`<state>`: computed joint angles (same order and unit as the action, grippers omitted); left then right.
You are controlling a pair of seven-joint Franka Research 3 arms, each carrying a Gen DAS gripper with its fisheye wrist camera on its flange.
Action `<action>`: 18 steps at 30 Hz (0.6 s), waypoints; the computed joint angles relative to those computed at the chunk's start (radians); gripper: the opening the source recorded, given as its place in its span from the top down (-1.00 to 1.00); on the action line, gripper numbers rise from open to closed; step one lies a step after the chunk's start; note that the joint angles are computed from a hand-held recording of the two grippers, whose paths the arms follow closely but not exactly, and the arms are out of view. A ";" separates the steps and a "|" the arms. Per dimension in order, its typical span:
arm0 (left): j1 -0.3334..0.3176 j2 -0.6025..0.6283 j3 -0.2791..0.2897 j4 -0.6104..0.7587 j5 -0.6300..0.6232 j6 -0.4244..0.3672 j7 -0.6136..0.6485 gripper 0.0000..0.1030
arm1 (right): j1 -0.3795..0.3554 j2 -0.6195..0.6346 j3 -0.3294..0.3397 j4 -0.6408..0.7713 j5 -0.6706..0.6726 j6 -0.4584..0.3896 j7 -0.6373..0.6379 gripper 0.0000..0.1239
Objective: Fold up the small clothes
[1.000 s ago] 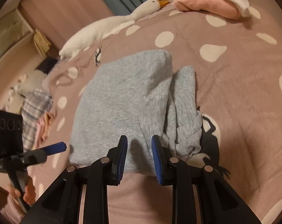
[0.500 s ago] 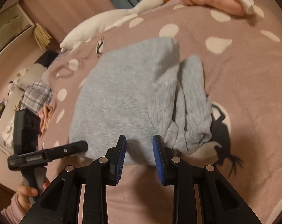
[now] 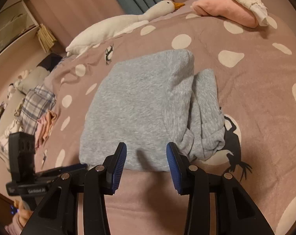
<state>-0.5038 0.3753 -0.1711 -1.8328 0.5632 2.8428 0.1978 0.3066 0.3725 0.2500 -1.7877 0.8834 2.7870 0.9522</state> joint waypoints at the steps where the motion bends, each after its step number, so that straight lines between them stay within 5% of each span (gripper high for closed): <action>1: -0.006 -0.006 0.004 -0.004 0.007 -0.003 -0.007 -0.23 | 0.018 0.012 -0.027 0.013 -0.051 -0.032 0.064 0.32; 10: -0.076 -0.039 0.121 -0.002 0.309 0.121 -0.250 -0.28 | 0.036 -0.013 -0.017 0.025 -0.149 0.020 0.078 0.32; 15: -0.034 0.039 0.055 0.122 0.255 0.018 -0.106 -0.27 | 0.099 0.077 -0.089 0.174 -0.320 0.006 0.224 0.32; 18: -0.021 0.069 0.035 0.156 0.205 -0.038 -0.025 -0.24 | 0.139 0.209 -0.152 0.381 -0.461 -0.109 0.378 0.32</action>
<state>-0.5243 0.4438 -0.1363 -1.6764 0.7682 2.8051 0.1731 0.4455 0.5812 0.0981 -1.4066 0.4221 2.6784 1.3298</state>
